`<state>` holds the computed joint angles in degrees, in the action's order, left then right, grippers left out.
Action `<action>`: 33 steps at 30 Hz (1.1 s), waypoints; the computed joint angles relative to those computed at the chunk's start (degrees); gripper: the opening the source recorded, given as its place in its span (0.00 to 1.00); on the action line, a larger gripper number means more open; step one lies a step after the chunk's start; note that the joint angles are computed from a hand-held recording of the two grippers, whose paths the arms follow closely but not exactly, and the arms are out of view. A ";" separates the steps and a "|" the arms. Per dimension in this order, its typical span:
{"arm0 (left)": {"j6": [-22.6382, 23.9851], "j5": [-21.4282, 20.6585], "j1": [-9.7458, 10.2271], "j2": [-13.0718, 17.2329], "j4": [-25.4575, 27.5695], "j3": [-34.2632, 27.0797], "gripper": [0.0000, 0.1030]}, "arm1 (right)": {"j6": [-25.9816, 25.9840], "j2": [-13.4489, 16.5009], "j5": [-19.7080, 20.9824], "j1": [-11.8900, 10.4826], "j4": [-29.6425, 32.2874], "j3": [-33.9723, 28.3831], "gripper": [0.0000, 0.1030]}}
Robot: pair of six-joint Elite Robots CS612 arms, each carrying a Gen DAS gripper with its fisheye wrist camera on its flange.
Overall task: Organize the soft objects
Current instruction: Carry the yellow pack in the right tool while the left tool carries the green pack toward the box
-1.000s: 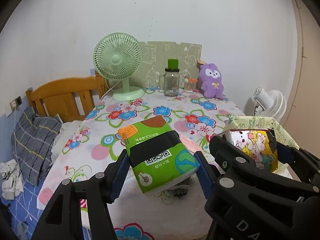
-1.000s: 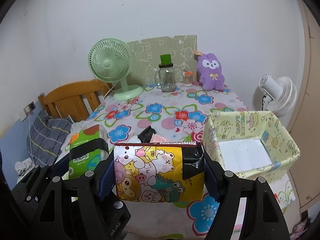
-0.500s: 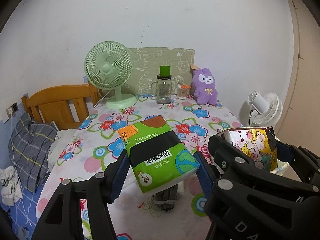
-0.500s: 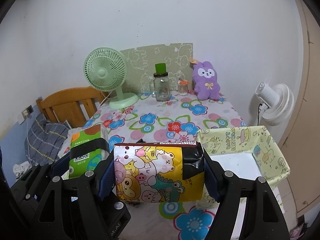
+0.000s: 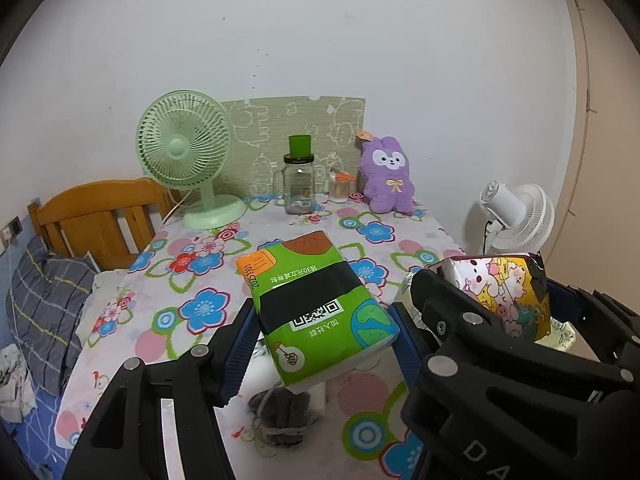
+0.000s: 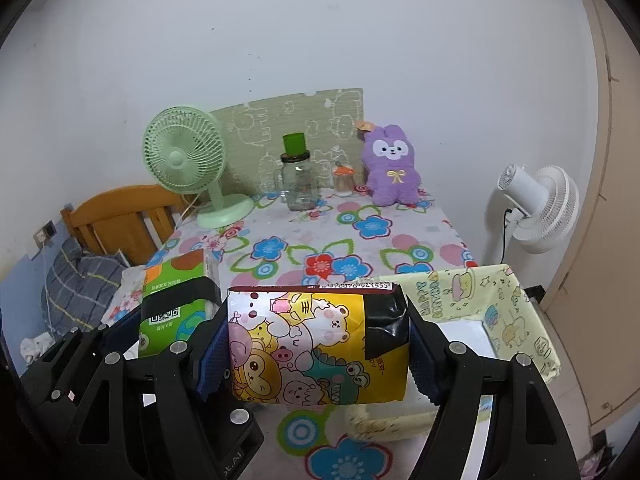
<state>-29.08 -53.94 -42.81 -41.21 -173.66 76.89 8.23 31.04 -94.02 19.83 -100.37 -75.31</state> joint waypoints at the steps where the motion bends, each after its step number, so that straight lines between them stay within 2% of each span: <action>1: 0.18 0.01 -0.03 0.25 0.13 -0.47 0.64 | 0.14 -0.03 -0.17 -0.17 -0.10 0.07 0.75; 12: 2.55 -2.60 -0.08 3.44 2.73 -6.61 0.64 | 0.80 -0.16 -0.81 -2.13 -0.20 0.71 0.75; 22: 5.56 -6.72 -0.06 6.38 4.83 -12.27 0.64 | 2.07 -0.20 -2.00 -3.81 0.45 1.12 0.75; 33: 7.85 -12.84 0.23 10.14 11.15 -19.39 0.64 | 3.57 -0.10 -3.94 -5.53 0.85 1.96 0.75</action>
